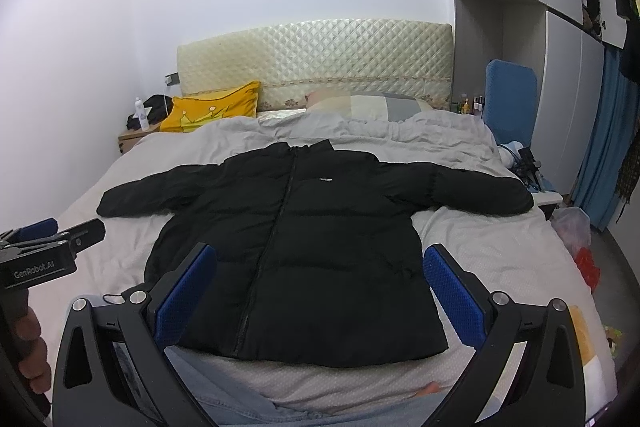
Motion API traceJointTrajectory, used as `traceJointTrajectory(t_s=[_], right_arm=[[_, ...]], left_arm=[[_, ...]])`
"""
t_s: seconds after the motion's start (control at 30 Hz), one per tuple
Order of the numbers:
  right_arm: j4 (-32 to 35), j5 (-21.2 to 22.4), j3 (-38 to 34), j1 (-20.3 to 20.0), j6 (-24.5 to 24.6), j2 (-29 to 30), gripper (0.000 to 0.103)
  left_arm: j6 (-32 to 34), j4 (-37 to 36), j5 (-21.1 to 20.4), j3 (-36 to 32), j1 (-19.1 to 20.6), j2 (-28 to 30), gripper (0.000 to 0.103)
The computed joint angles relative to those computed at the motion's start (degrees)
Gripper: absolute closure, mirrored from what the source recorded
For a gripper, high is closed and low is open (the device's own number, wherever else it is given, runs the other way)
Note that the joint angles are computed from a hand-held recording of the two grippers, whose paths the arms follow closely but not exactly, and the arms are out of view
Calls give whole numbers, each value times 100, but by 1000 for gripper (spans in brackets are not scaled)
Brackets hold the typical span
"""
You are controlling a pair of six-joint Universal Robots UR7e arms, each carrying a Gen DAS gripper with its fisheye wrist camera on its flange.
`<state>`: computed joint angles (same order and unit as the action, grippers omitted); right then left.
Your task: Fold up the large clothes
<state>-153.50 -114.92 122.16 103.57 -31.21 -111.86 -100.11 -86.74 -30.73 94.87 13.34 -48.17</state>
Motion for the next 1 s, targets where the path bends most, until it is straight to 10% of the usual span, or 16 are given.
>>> traceJointTrajectory(t_s=[1.0], right_arm=[[65,-52,-14,39,74,-21,0]], left_arm=[[110,-91,-94,-9,-21,-16,1]])
